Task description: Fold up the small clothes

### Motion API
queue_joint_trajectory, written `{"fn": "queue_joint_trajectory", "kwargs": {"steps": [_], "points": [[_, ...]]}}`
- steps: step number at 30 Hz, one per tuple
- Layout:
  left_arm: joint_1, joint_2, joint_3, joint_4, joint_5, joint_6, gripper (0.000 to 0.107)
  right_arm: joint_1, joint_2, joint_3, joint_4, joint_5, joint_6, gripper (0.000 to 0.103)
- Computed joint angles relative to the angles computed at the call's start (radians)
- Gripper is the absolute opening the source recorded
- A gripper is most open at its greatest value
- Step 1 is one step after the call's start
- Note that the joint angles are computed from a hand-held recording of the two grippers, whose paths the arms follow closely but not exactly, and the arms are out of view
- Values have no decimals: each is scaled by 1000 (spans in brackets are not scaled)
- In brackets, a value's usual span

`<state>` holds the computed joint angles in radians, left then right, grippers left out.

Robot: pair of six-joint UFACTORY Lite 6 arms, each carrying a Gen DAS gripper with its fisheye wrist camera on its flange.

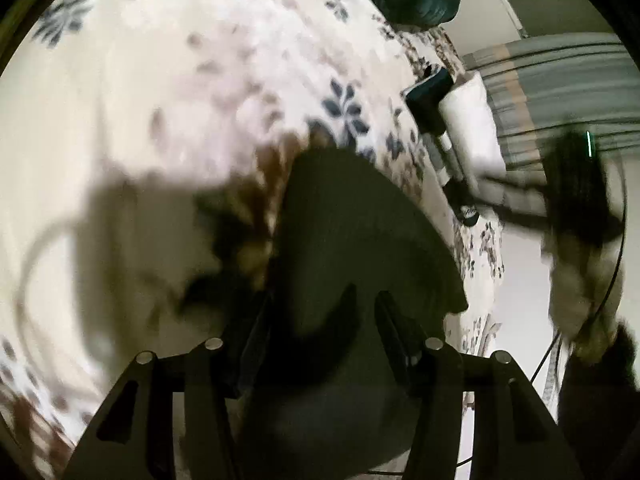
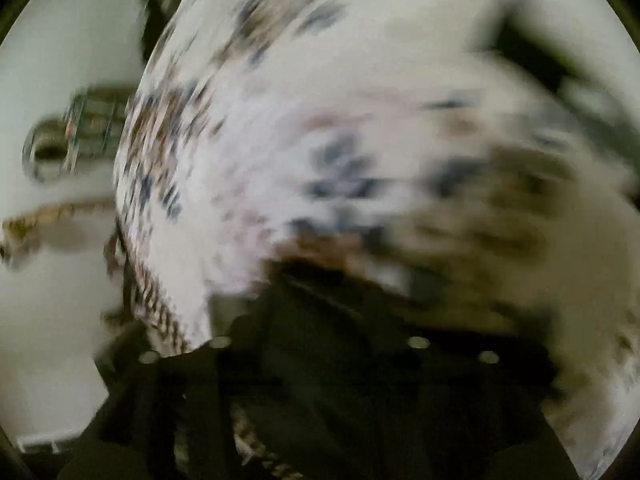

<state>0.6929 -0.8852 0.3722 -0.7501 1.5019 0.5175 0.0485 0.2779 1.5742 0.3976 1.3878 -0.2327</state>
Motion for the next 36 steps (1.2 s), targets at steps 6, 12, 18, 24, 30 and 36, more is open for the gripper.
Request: {"fn": "queue_joint_trajectory", "kwargs": {"steps": [6,12,18,24,30,36], "points": [[-340,309,100,-79,-399,-45,51,-447,-211,-346,-100,-8,-186,60],[-508,465,181,-69,-572,-102,51,-515,-375,-688,-41,-178,-377,60],[-534,442,219,21,-548,-192,51,-560,-452,-774,7,-266,-396,8],[-552,404,241,81,-516,-248,51,-525,-324,-559,4,-260,-336,5],[-573,313,200,127,-478,-313,51,-583,-221,-487,9,-148,-335,31],[-507,31,114,192,-304,-417,51,-962,-430,-623,-75,133,-468,45]]}}
